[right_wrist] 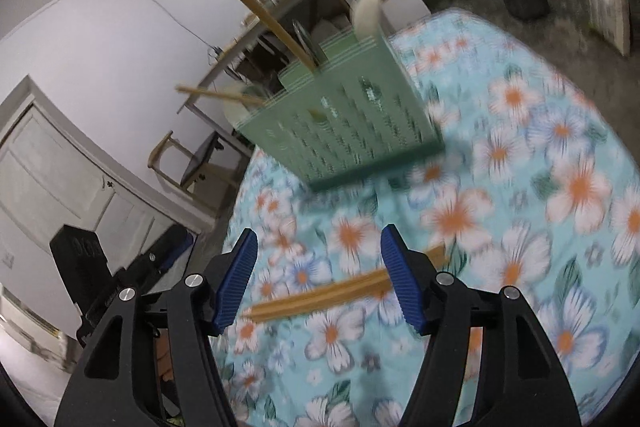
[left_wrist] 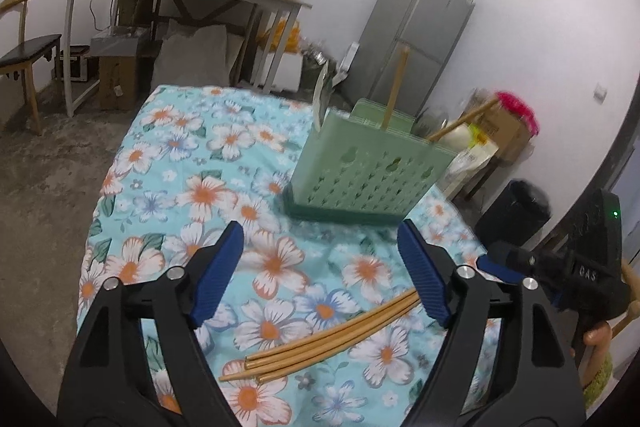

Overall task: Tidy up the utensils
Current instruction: 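Move the right gripper back over the remaining wooden chopsticks, then close the right gripper on two wooden chopsticks and lift them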

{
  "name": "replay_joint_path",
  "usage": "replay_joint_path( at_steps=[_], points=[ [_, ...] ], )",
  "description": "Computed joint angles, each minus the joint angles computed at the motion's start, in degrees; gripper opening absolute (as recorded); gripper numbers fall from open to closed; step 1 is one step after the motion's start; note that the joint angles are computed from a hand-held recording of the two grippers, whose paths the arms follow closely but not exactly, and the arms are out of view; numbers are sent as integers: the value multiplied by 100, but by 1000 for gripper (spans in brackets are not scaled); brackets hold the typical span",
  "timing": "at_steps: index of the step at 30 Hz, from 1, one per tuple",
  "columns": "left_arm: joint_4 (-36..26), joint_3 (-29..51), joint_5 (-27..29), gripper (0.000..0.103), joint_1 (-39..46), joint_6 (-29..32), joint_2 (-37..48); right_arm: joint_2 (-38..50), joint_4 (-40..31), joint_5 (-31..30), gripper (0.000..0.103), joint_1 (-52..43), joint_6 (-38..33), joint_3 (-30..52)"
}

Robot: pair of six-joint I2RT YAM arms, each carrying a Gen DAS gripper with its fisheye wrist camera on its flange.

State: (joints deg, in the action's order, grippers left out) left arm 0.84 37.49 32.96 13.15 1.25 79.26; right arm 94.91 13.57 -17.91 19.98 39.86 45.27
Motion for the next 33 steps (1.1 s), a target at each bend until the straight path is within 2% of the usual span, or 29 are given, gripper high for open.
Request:
replay_joint_path(
  at_steps=[4, 9, 15, 23, 33],
  points=[
    [-214, 56, -610, 83, -322, 186, 141, 470, 222, -335, 63, 4, 321, -41],
    [-384, 117, -881, 85, -491, 353, 353, 1130, 612, -709, 62, -30, 830, 31],
    [-372, 108, -1091, 86, -589, 473, 493, 1549, 884, -886, 57, -38, 1160, 89],
    [-419, 198, -1048, 86, -559, 425, 621, 1984, 1153, -823, 44, -89, 1371, 280],
    [-468, 249, -1028, 86, -574, 366, 713, 2140, 1407, -726, 18, -196, 1662, 234]
  ],
)
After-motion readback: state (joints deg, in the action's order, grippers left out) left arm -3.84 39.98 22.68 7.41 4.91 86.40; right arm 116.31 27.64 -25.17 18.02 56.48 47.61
